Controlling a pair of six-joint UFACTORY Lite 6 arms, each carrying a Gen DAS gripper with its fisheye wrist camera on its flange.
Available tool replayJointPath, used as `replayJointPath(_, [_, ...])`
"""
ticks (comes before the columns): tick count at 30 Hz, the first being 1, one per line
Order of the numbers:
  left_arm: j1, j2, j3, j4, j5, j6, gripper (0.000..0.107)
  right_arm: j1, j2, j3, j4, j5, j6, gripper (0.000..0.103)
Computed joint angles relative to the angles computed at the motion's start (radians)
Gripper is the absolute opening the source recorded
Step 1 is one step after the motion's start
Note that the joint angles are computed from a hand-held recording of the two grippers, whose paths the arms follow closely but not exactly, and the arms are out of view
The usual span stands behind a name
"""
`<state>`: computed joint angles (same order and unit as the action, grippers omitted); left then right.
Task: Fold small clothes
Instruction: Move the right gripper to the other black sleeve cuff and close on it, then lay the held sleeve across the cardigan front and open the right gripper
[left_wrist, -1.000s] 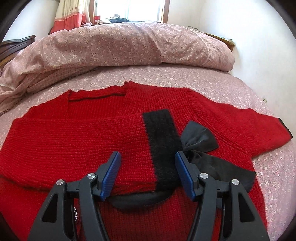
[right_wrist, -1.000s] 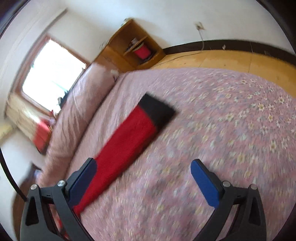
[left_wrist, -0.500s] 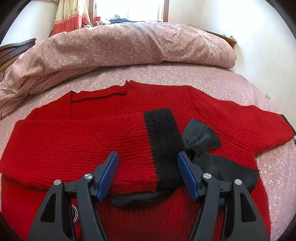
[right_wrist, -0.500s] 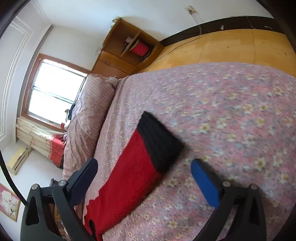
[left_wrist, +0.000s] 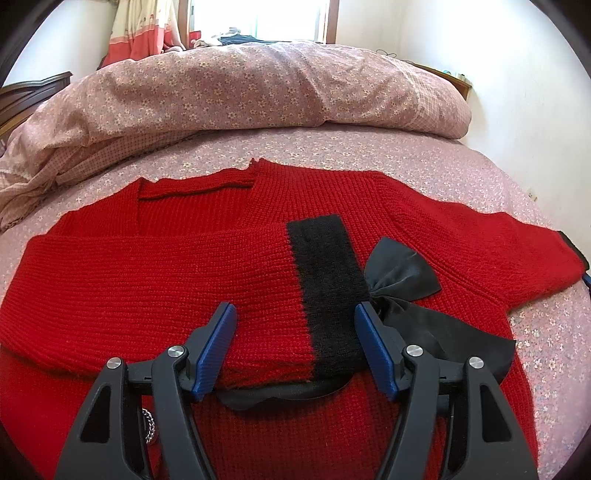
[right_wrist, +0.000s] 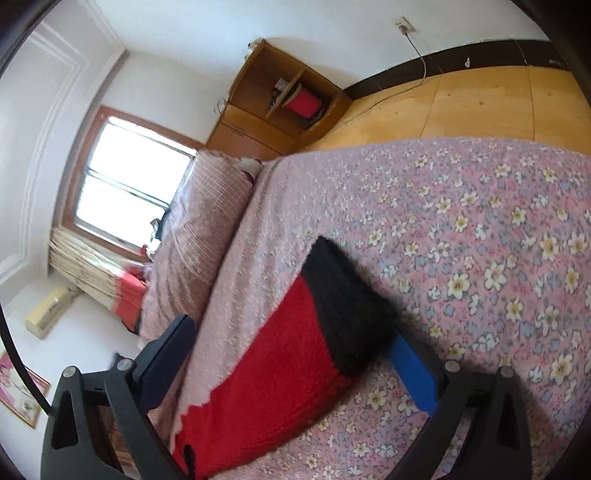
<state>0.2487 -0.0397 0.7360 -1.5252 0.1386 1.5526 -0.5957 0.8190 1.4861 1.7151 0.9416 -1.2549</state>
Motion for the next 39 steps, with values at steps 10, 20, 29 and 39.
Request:
replayJointPath(10, [0.002,0.004,0.000,-0.022,0.008,0.016,0.061,0.041,-0.021,-0.010,-0.005,-0.101,-0.012,0.059])
replayJointPath(20, [0.019,0.006,0.003,0.000,0.037,-0.005,0.062,0.110,-0.063,-0.039,0.006,-0.273,-0.008,0.011])
replayJointPath(29, [0.254,-0.183,0.043,0.416,0.333,-0.371,0.062,0.397,-0.376,-0.214,0.208,-0.349,-0.162,0.011])
replayJointPath(39, [0.776,-0.152,0.315,0.548,0.696,-0.129,0.067,0.991,-0.525,-0.073,0.630,-0.669,-0.528,0.011])
